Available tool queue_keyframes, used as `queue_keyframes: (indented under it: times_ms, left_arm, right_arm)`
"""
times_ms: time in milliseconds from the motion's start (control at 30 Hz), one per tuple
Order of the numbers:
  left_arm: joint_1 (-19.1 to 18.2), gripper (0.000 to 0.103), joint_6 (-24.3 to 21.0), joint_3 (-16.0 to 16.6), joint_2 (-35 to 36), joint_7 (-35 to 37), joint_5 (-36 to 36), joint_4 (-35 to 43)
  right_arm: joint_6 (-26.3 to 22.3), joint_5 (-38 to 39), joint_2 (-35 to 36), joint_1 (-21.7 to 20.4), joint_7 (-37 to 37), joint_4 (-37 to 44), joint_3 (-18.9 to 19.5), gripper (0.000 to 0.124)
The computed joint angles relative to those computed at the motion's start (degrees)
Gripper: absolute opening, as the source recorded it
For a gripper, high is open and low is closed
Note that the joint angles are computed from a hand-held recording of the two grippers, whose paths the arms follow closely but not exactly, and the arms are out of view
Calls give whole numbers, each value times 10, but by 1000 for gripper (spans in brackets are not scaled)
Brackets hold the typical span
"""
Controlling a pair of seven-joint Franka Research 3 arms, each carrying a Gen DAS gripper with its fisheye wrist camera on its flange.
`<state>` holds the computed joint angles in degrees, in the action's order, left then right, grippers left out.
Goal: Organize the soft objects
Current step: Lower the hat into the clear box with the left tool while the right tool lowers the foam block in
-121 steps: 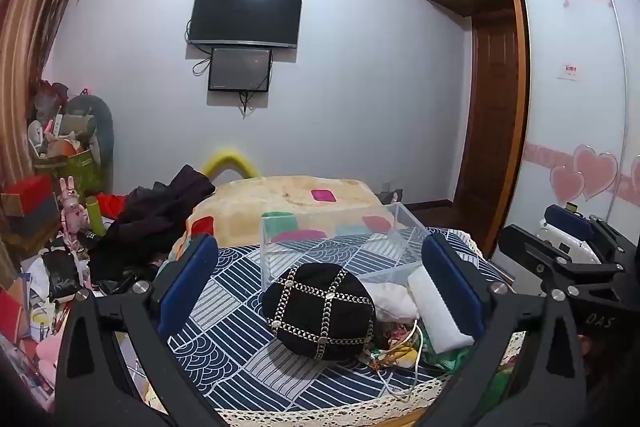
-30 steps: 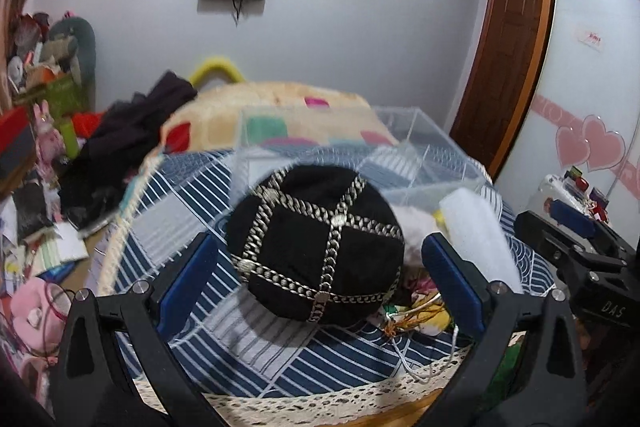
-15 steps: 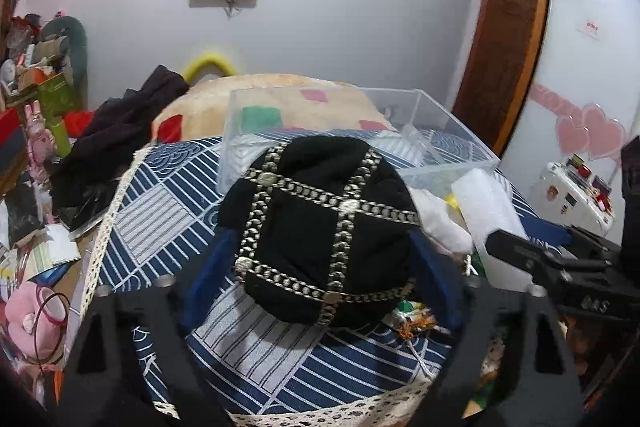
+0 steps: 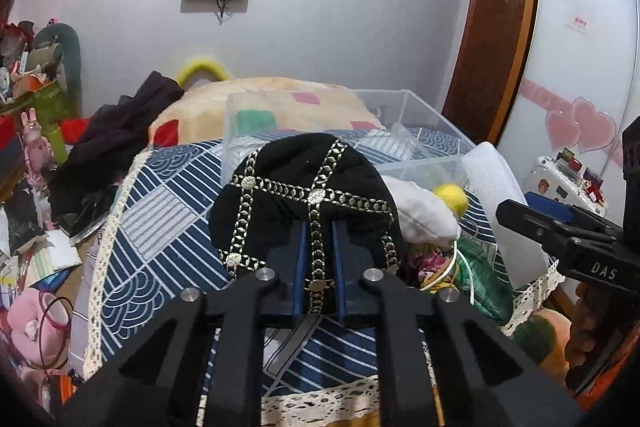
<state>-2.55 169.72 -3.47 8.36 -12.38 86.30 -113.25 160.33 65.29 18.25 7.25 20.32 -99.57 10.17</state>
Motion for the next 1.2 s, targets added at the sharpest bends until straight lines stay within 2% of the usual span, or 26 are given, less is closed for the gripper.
queue_keyframes:
  times_ms: [133, 167, 300, 367, 400, 433, 467, 500, 567, 633, 700, 833, 867, 900, 967, 1100, 1200]
  left_arm:
    - [0, 6, -11, -2, -22, -38, 36, -12]
    - [1, 2, -15, -4, -28, -49, 45, -15]
    - [4, 1, -38, -14, -57, -99, 96, -25]
    - [6, 1, -51, -21, -63, -76, 81, -29]
    - [9, 3, -43, -21, -62, -51, 59, -30]
    - [12, 9, -31, -20, -59, -27, 34, -31]
    - [16, 27, -19, -19, -54, 2, 0, -33]
    - [19, 51, -6, -18, -50, 21, -24, -36]
    - [14, 77, -29, -19, -47, 14, -30, -42]
    - [10, 80, -46, -19, -44, 5, -24, -47]
    - [15, 83, -27, -16, -30, 48, -67, -46]
    - [19, 83, 13, -8, 8, 135, -170, -42]
    - [17, 79, 20, -4, 12, 148, -186, -43]
    - [18, 63, 37, -1, 19, 166, -207, -45]
    - [23, 38, 61, -3, 25, 221, -261, -52]
    - [-18, 25, 60, 43, 5, 150, -186, -60]
    - [-18, 24, 38, 39, -19, 107, -133, -68]
  right_arm:
    - [2, 18, -2, -4, -17, 2, 3, 79]
    - [2, 24, -3, -5, -22, 3, 5, 79]
    - [1, 54, -9, -7, -52, 3, 6, 79]
    - [2, 68, -12, -6, -68, 2, 6, 79]
    - [1, 74, -13, -6, -75, 2, 5, 79]
    - [-1, 78, -14, -5, -79, 1, 3, 79]
    - [-4, 80, -13, -3, -80, 2, 2, 79]
    - [-6, 81, -14, -2, -81, 1, 0, 79]
    - [-11, 79, -13, -1, -79, 1, -3, 79]
    - [-13, 80, -14, 0, -79, 0, -5, 79]
    - [-13, 81, -13, 2, -79, 0, -6, 79]
    - [-21, 78, -13, 2, -72, -2, -8, 79]
    - [-20, 78, -14, 2, -74, -3, -8, 79]
    - [-19, 79, -14, 3, -75, -4, -7, 79]
    - [-19, 83, -16, 3, -79, -5, -7, 79]
    - [-16, 87, -16, 5, -84, -4, -8, 79]
    - [-13, 88, -17, 6, -86, -2, -8, 79]
